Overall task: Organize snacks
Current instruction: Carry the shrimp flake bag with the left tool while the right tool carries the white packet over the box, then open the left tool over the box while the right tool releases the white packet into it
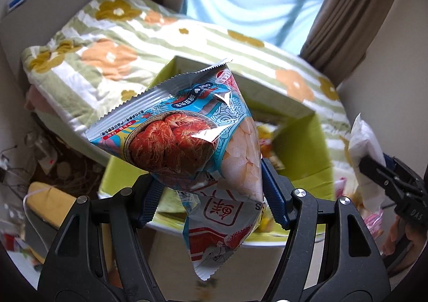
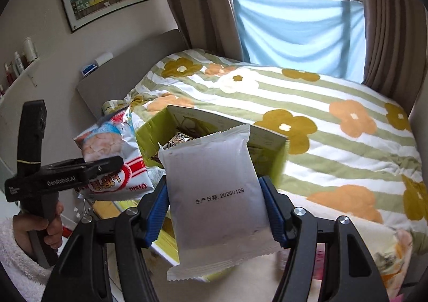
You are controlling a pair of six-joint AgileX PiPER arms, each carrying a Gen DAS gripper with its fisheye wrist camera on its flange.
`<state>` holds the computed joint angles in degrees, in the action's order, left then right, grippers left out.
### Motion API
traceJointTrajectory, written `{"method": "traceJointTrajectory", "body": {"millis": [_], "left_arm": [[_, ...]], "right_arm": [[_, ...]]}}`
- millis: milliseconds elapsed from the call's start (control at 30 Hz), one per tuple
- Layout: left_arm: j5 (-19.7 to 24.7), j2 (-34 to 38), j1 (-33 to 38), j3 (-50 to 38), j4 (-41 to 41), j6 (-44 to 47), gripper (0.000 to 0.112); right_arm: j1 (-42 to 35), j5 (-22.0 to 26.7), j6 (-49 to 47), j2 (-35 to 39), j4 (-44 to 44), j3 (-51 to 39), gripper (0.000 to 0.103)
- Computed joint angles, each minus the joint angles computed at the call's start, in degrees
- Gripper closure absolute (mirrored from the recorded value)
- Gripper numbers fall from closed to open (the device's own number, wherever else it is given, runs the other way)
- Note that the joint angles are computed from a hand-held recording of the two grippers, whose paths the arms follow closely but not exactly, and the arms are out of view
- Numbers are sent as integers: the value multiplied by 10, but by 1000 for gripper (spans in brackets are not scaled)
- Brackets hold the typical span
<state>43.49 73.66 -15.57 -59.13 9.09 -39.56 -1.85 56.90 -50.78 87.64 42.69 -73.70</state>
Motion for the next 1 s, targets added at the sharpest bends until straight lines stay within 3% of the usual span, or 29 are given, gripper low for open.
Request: {"method": "traceJointTrajectory", "body": {"millis": [100, 300, 333, 400, 433, 1000], "left_arm": [[-9, 29, 54, 2, -74, 122, 47], [0, 58, 97, -6, -118, 243, 47], [1, 60, 106, -6, -129, 257, 42], [5, 64, 126, -8, -171, 300, 22], [7, 63, 129, -7, -171, 299, 9], [28, -3, 90, 6, -96, 248, 10]], "right_arm": [[42, -42, 60, 7, -25, 13, 42], [93, -85, 168, 15, -76, 31, 42], [99, -88, 181, 16, -85, 32, 42], [111, -94, 207, 18, -102, 32, 42], [114, -95, 216, 19, -109, 32, 42], [129, -93, 283, 47, -169, 16, 41]]}}
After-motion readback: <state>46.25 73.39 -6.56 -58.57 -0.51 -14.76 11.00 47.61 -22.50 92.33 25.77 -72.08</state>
